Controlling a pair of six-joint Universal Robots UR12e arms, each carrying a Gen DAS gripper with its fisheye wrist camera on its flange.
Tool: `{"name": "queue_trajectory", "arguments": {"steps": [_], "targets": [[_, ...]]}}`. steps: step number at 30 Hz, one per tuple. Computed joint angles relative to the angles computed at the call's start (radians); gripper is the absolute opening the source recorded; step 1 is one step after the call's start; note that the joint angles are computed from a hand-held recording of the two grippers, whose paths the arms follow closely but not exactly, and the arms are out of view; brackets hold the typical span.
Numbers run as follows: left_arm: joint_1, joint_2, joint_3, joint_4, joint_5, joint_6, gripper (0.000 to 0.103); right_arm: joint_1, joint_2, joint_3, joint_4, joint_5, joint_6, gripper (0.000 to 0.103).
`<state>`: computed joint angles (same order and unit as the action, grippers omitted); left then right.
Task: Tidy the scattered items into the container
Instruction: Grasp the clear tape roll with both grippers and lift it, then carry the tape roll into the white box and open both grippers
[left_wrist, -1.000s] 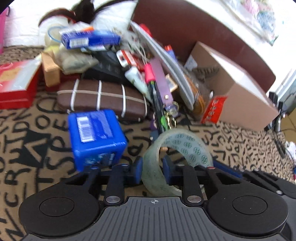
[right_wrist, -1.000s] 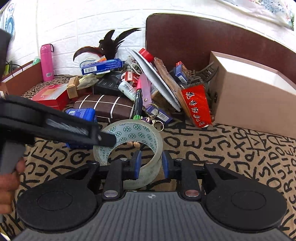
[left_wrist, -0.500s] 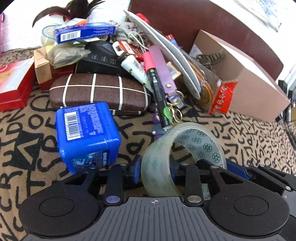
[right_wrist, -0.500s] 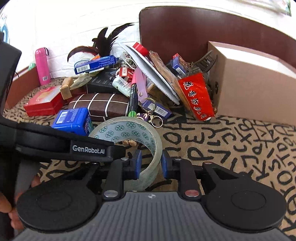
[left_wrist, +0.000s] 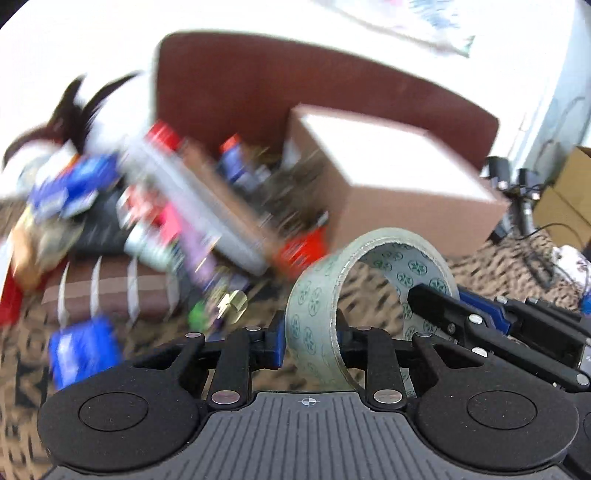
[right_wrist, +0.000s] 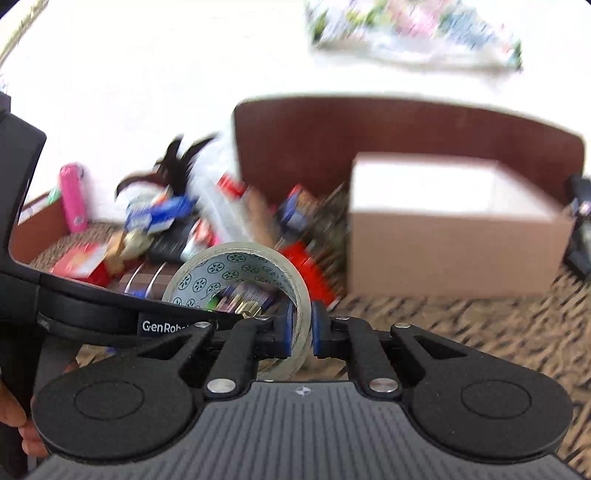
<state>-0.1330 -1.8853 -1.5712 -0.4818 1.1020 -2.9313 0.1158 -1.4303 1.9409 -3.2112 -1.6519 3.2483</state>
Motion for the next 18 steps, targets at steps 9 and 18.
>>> {"name": "queue_trajectory", "arguments": {"steps": [9,18], "targets": [[-0.105,-0.146,0.316,-0.09,-0.02,-0.047,0.02,-0.096,0.012,-0.105,-0.074,-0.067,-0.162,0.011],[-0.183,-0.403,0.769,-0.419,0.039,-0.137,0.016,-0.218,0.11,-0.298,0.176,-0.009,-0.216,0.011]]}}
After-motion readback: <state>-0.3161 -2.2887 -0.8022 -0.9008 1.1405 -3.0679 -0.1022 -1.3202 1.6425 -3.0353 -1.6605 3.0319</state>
